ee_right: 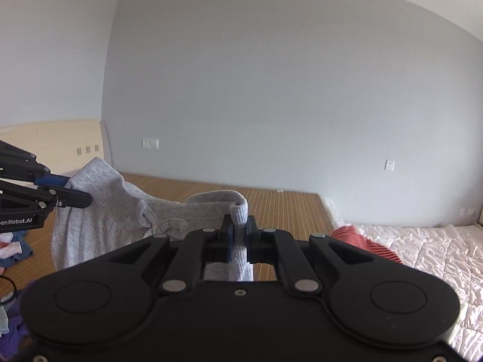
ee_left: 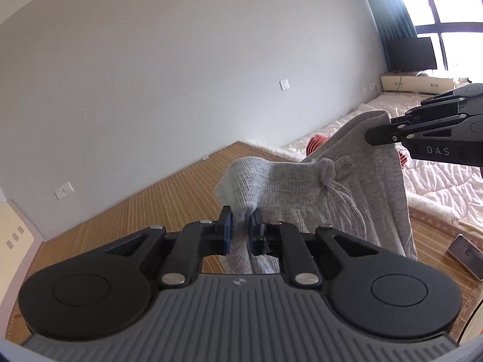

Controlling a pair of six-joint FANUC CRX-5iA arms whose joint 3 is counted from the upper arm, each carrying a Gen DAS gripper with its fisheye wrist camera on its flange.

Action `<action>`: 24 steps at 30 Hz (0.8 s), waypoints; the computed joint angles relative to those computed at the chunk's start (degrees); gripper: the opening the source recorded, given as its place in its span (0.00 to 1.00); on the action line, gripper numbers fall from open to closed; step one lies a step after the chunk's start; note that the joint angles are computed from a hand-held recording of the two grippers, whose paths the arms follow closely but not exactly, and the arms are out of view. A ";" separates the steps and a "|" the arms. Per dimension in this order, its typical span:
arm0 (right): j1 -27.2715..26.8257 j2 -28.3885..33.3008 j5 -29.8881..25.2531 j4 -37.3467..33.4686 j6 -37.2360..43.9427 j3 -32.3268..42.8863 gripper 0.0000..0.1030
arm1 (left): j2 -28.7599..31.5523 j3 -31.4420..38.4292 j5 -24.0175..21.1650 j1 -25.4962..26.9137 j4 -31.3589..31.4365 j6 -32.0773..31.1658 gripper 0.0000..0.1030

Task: Fold clothes
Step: 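Lift the grey shirt with both grippers and lay it flat on the mat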

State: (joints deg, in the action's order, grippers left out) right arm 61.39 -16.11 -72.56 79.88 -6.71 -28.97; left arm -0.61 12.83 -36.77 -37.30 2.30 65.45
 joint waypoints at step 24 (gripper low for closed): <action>-41.96 16.95 54.95 -7.07 -4.34 -8.16 0.45 | 42.15 29.24 -12.06 1.91 -16.28 13.68 0.62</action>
State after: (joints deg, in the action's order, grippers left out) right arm 19.43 0.84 -17.61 72.81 -11.04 -37.13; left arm 41.54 42.07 -48.83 -35.39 -13.98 79.13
